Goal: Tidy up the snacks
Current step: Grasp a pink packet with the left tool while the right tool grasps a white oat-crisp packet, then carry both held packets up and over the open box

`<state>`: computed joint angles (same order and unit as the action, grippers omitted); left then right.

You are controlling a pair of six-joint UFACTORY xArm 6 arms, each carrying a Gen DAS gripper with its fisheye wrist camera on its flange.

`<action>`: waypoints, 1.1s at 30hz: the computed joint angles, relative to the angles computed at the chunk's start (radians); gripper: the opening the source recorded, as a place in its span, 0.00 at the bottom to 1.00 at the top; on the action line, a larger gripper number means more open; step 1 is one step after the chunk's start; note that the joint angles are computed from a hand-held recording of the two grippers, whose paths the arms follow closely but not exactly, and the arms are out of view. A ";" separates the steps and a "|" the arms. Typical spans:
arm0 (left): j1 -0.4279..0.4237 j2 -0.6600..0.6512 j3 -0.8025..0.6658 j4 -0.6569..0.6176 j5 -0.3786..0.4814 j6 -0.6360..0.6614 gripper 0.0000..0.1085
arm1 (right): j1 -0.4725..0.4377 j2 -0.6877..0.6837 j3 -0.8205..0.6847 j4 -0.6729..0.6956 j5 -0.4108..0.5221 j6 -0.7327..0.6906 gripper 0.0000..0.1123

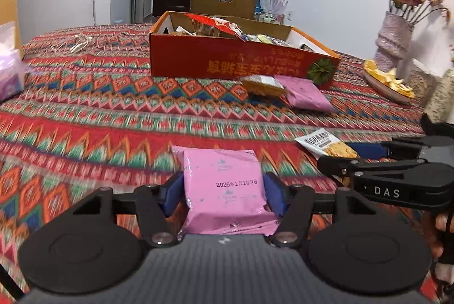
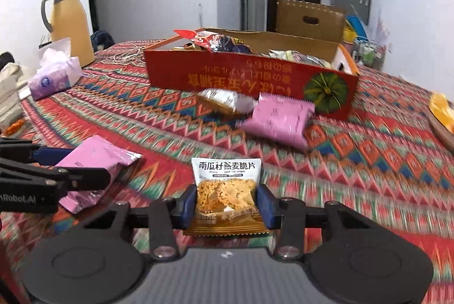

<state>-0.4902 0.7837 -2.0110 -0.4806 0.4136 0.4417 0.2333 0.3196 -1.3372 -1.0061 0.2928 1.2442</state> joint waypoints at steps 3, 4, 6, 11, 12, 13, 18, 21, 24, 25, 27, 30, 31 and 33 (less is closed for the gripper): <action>-0.003 -0.148 0.213 -0.120 -0.042 0.109 0.57 | 0.041 -0.113 0.126 -0.095 0.024 0.172 0.38; -0.005 -0.192 0.273 -0.168 -0.053 0.158 0.57 | 0.060 -0.156 0.172 -0.120 0.039 0.224 0.38; -0.004 -0.259 0.353 -0.271 -0.043 0.270 0.57 | 0.103 -0.234 0.247 -0.166 0.095 0.314 0.38; -0.010 -0.362 0.487 -0.353 -0.068 0.357 0.57 | 0.191 -0.384 0.386 -0.222 0.198 0.472 0.38; -0.011 -0.377 0.506 -0.371 -0.078 0.376 0.57 | 0.209 -0.401 0.399 -0.228 0.224 0.481 0.38; -0.013 -0.390 0.520 -0.388 -0.086 0.395 0.57 | 0.224 -0.414 0.409 -0.230 0.246 0.486 0.38; -0.025 -0.438 0.566 -0.476 -0.124 0.484 0.57 | 0.259 -0.452 0.437 -0.256 0.295 0.520 0.38; -0.027 -0.445 0.566 -0.498 -0.130 0.504 0.57 | 0.264 -0.460 0.443 -0.277 0.293 0.544 0.38; -0.027 -0.431 0.537 -0.497 -0.124 0.497 0.57 | 0.258 -0.471 0.445 -0.290 0.288 0.554 0.38; -0.028 -0.423 0.520 -0.498 -0.120 0.499 0.57 | 0.249 -0.470 0.440 -0.302 0.281 0.556 0.38; -0.026 -0.387 0.454 -0.491 -0.103 0.486 0.57 | 0.227 -0.464 0.419 -0.319 0.261 0.551 0.38; -0.022 -0.305 0.306 -0.496 -0.084 0.482 0.57 | 0.170 -0.439 0.367 -0.347 0.196 0.520 0.38; -0.022 -0.263 0.235 -0.495 -0.081 0.480 0.57 | 0.150 -0.424 0.343 -0.346 0.176 0.495 0.38; -0.022 -0.169 0.079 -0.431 -0.073 0.420 0.57 | 0.109 -0.381 0.280 -0.341 0.141 0.429 0.38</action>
<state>-0.5119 0.6151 -1.9316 -0.9119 0.3407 0.8620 0.3419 -0.0616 -1.0576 -1.3474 0.4333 1.6733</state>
